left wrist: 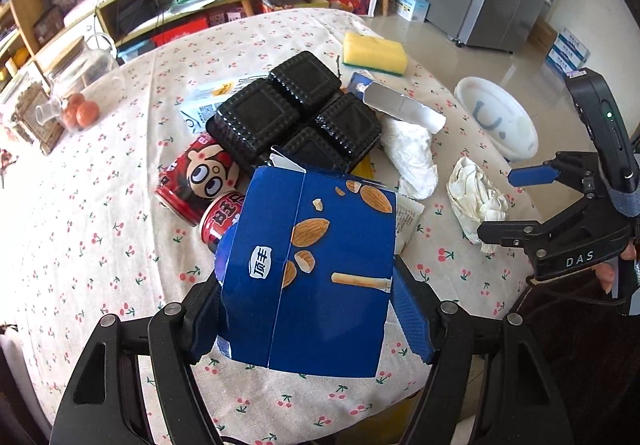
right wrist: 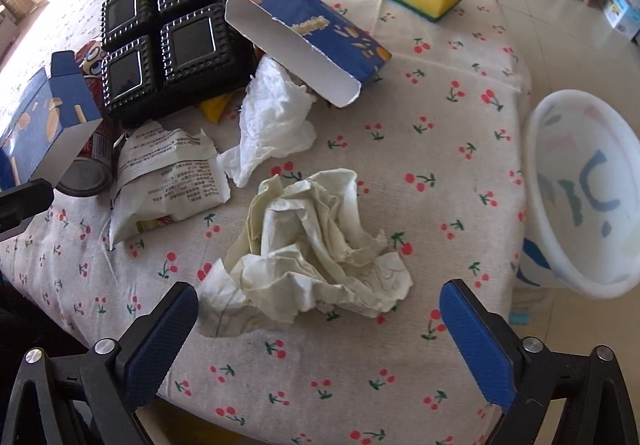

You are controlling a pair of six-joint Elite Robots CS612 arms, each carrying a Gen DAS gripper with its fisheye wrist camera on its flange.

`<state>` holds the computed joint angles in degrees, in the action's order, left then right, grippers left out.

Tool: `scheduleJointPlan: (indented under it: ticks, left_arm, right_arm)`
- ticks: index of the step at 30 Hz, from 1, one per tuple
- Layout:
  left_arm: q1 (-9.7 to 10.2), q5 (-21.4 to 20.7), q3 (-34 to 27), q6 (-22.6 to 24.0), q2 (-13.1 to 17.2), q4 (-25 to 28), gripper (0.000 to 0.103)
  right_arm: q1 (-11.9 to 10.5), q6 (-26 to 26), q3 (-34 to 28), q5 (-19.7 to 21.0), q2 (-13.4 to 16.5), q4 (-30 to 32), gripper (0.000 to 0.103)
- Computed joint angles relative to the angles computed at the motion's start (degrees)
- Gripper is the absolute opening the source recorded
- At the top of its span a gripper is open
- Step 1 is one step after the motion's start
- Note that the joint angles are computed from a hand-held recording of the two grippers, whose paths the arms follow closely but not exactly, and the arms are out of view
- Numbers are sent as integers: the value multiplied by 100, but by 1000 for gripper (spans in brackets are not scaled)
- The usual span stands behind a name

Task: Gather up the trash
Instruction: 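Grasp the blue biscuit box with the left tool while the right tool grasps crumpled tissue, then carry the box and tissue over the white bucket and open both tools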

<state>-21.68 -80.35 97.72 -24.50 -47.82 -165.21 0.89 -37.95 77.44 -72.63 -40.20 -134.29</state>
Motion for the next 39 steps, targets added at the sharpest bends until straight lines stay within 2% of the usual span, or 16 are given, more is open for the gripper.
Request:
scheduleJointPlan:
  ticks: [3, 6, 8, 11, 14, 19, 26, 33, 36, 39]
  left_arm:
    - [13, 51, 48, -85, -16, -30, 77]
    - [12, 90, 79, -118, -31, -37, 77]
    - [4, 114, 97, -126, -40, -70, 77]
    - [-16, 165, 110, -125, -49, -148, 77]
    - [-43, 205, 93, -129, -51, -222, 77]
    - [-121, 334, -73, 44, -28, -271, 77]
    - [-265, 293, -687, 339, 218, -105, 77]
    - [-473, -144, -1796, 802, 811, 377, 77]
    - [-534, -442, -2359, 813, 1139, 629, 77]
    - [-608, -431, -2902, 866, 1460, 807, 77]
  right_arm:
    - [49, 103, -113, -58, 86, 112, 85]
    - [92, 102, -148, -144, 122, 132, 69]
    - [106, 87, -160, -162, 135, 132, 46]
    - [100, 36, -121, -104, 106, 48, 31]
    - [87, 27, -1, -97, 22, -230, 30]
    - [-50, 266, 46, 179, -67, -485, 30]
    - [-429, 835, -33, 369, -119, -820, 30]
    - [-812, 1456, -75, 21, -77, -1322, 30]
    - [-971, 1669, -128, -40, -39, -1302, 30]
    - [-1088, 1761, -123, -117, -27, -1260, 31]
